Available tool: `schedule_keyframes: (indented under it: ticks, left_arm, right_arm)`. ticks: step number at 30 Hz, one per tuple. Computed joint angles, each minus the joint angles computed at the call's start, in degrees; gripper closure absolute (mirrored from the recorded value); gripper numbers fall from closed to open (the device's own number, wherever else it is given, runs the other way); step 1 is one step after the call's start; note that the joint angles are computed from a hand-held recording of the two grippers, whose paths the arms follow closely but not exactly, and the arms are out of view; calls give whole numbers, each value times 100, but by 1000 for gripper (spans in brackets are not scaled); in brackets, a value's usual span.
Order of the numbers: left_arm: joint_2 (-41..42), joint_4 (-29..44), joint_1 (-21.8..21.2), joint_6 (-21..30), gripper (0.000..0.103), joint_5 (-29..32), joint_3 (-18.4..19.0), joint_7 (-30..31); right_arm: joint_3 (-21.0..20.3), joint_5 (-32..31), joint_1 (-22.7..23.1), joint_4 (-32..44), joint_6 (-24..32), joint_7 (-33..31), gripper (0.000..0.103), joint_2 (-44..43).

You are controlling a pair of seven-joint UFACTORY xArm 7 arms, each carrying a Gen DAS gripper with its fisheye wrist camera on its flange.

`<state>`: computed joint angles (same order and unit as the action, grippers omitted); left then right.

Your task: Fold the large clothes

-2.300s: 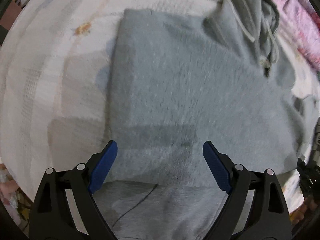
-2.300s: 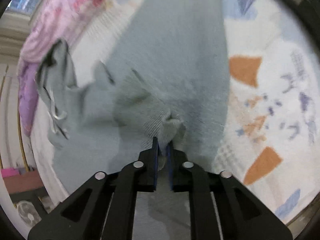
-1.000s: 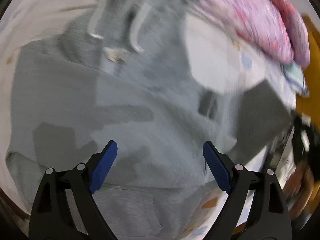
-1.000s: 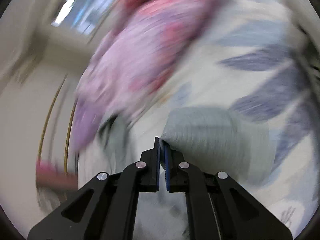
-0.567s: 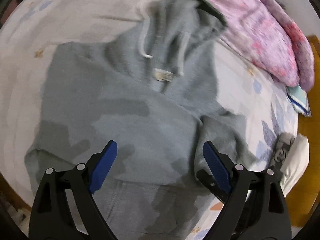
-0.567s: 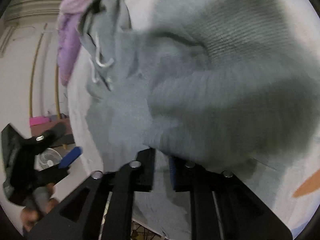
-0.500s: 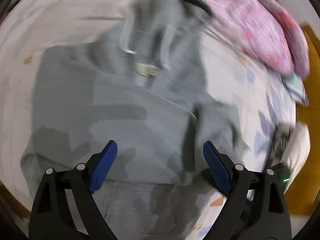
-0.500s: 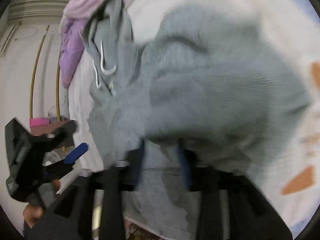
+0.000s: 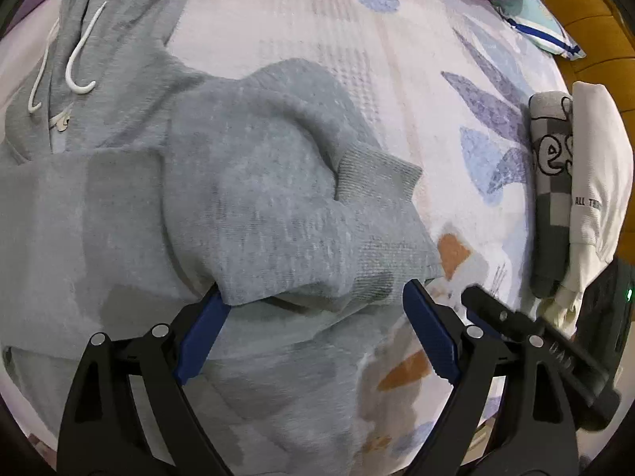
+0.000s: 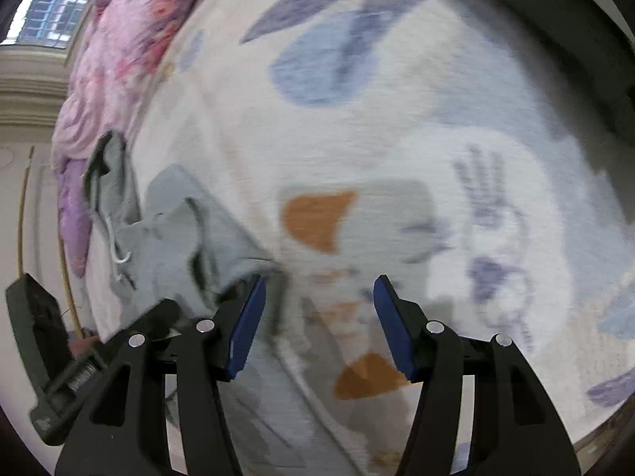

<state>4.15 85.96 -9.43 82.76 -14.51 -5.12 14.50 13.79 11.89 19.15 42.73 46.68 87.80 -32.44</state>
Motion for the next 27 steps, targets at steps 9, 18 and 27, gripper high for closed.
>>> schedule_keyframes:
  ticks: [9, 18, 27]
  left_arm:
    - [-625, -491, -207, -1079, 14, 242, -58, -496]
    - [-189, -751, -658, -1163, 13, 1348, -354, -208]
    - [172, -181, -301, -850, 67, 691, -26, 76]
  right_arm:
    - [46, 249, 138, -417, 31, 302, 47, -383]
    - [74, 229, 170, -537, 51, 466, 46, -526]
    - [71, 266, 225, -458, 118, 440, 46, -431]
